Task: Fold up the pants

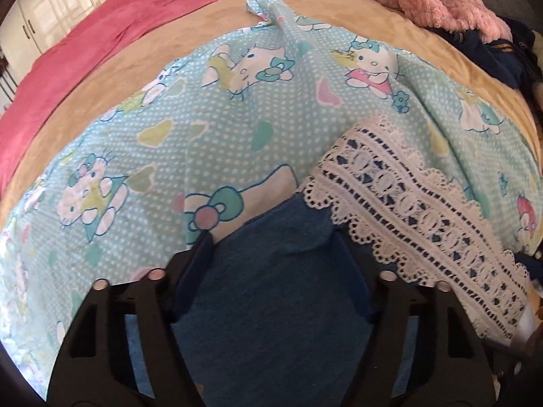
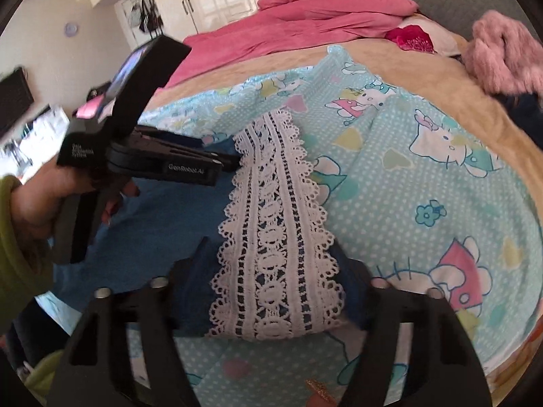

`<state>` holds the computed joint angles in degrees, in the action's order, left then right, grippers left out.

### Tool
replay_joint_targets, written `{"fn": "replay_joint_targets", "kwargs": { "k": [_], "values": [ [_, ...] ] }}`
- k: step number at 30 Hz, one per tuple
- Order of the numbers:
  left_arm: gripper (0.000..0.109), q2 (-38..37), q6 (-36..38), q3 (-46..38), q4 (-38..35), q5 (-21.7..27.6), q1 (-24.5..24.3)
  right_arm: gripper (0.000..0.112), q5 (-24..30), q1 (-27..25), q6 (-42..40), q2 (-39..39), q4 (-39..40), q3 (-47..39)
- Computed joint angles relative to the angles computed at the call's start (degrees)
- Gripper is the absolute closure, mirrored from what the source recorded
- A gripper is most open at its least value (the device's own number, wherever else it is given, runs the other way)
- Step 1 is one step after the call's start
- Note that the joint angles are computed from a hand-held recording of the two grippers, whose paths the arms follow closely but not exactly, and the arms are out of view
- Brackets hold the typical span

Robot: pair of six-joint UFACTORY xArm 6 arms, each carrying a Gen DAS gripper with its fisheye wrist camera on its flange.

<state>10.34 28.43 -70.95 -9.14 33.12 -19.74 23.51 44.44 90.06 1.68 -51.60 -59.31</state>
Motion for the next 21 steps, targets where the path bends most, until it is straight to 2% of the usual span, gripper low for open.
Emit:
{"fn": "replay_joint_targets", "kwargs": {
  "k": [1,4,5,6,8,9,10,11,14,15,17,21],
  "values": [
    [0.054,-0.18,0.32,0.17,0.1,-0.15,-0.18,0.048,-1.09,-0.28,-0.51,0.06,0.43,0.04],
    [0.055,-0.52,-0.27,1.3,2.33,-2.01,-0.91,0.048,0.04,0.29,-2.96,0.57,1.96,-0.82],
    [0.052,-0.41,0.56,1.45,1.95,-2.39,-0.86,0.048,-0.03,0.34,-3.2,0.79,2.07,-0.94],
    [0.043,-0.09,0.65,1.38,2.22,-2.83,-0.68,0.048,0.18,0.42,-3.41,1.08,2.36,-1.13],
    [0.04,1.02,0.9,-0.4,-0.24,-0.91,0.04,0.048,0.56,0.61,-3.25,1.69,2.24,-1.59],
    [0.042,1.34,1.31,-1.08,-2.09,0.37,0.45,0.051,1.06,0.81,-3.66,1.92,2.11,-1.97],
    [0.043,1.56,1.25,-1.46,-2.88,1.21,0.59,0.06,0.97,0.79,-4.47,2.1,2.41,-2.1],
    [0.051,1.63,1.0,-1.68,-3.02,2.04,0.49,0.069,-0.02,0.64,-5.67,2.46,3.13,-2.24],
    [0.081,0.91,1.63,-1.45,-3.08,3.15,-0.33,0.079,-1.54,0.45,-10.33,3.33,6.18,-2.99],
    [0.09,0.29,1.04,-0.54,-1.58,2.12,-0.74,0.08,-1.85,0.42,-10.95,3.38,6.56,-3.12],
    [0.099,-0.1,-0.73,0.27,0.51,0.73,-0.85,0.081,-2.88,0.13,-10.09,3.21,6.41,-2.84],
    [0.106,-0.96,4.23,0.13,-8.6,1.88,1.18,0.082,-1.96,0.31,-12.28,2.76,6.82,-3.64]
  ]
}}
